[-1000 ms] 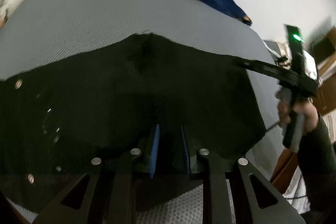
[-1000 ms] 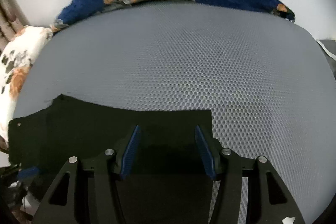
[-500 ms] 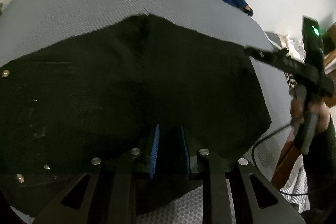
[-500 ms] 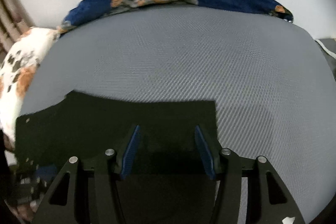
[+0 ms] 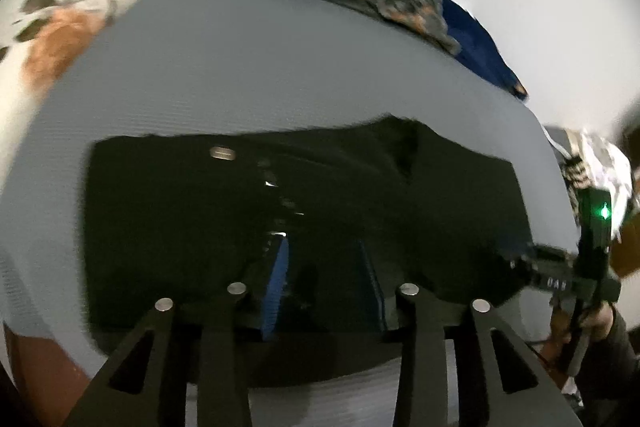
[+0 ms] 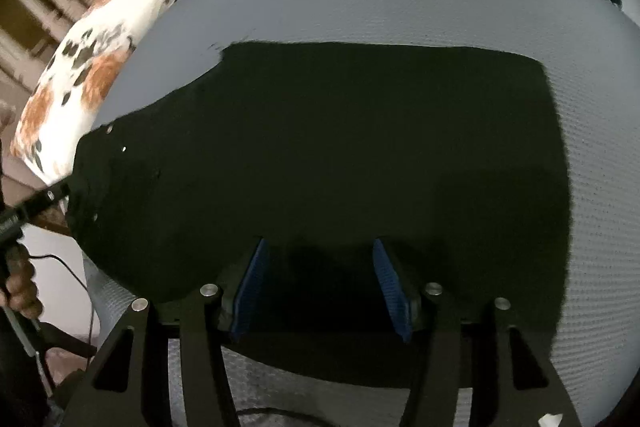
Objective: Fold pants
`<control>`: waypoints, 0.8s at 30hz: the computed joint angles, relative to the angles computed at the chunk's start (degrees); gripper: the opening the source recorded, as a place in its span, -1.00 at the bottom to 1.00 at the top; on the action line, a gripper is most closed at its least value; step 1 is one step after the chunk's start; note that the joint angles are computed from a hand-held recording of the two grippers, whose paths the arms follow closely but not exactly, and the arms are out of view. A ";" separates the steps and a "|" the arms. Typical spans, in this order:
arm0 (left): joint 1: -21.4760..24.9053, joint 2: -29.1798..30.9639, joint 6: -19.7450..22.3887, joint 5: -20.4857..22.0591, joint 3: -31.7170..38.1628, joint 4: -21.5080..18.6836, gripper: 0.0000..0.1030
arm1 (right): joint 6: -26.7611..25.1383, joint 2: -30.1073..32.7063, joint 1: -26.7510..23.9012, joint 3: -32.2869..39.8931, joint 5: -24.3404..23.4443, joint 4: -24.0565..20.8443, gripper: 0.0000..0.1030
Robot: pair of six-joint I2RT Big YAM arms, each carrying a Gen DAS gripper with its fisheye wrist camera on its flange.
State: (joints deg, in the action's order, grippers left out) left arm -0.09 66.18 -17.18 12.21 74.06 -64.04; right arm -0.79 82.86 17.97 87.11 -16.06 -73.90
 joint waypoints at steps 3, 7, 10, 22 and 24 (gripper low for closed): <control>4.37 -1.26 1.09 0.03 -0.69 -0.47 -0.22 | 0.31 0.62 2.22 0.58 -1.19 -0.13 0.04; 10.08 -2.26 2.55 0.60 -1.75 -0.78 -0.21 | -0.33 1.73 4.48 1.87 -0.34 0.09 0.04; 14.83 -2.70 4.20 2.56 -2.71 -1.65 -0.21 | 0.21 3.51 5.32 3.94 -0.07 0.63 0.04; 22.81 -2.05 10.10 9.71 -5.57 -2.95 -0.12 | 1.51 17.25 7.90 21.85 8.44 1.92 0.03; 23.55 -1.32 11.08 11.14 -5.74 -3.42 -0.11 | 1.51 19.94 8.41 25.29 9.33 0.50 0.04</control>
